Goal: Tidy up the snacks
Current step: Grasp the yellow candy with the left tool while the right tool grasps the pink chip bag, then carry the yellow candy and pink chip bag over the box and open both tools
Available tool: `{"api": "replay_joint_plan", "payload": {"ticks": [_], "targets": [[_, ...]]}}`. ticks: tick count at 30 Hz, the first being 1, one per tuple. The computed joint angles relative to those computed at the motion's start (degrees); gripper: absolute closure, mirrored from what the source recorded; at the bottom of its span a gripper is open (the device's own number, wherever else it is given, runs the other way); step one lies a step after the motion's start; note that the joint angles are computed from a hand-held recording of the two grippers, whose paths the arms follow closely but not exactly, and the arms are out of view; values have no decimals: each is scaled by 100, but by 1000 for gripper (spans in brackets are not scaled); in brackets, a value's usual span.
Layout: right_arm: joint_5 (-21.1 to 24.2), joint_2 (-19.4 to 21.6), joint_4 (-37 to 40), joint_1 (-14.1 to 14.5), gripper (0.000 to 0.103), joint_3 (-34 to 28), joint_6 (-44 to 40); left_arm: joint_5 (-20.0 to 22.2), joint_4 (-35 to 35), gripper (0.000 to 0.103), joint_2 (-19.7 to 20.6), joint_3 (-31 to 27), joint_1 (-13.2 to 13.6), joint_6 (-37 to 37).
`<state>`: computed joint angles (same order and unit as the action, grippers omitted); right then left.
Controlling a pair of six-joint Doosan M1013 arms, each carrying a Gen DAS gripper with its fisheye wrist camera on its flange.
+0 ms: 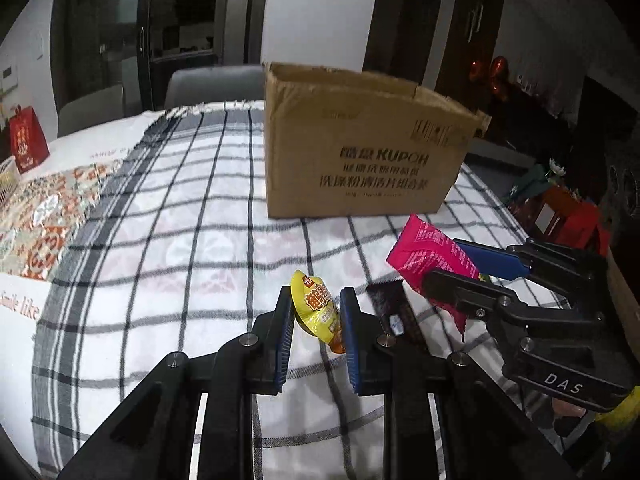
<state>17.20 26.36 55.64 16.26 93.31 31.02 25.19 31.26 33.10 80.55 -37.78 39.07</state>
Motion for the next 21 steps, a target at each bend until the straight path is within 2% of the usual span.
{"api": "replay_joint_plan", "payload": {"ticks": [9,13,21], "targets": [[-263,-201,1085,-53,69,63,-725,-186,965,80,-123,-117,-43,-622],[-447,-285,1971,-60,69,82,-1480,-243,1499,80,-146,-197,-46,-1048],[-712,-345,3557,-110,69,-54,-2802,-300,1964,80,-65,-555,-20,-1208]]}}
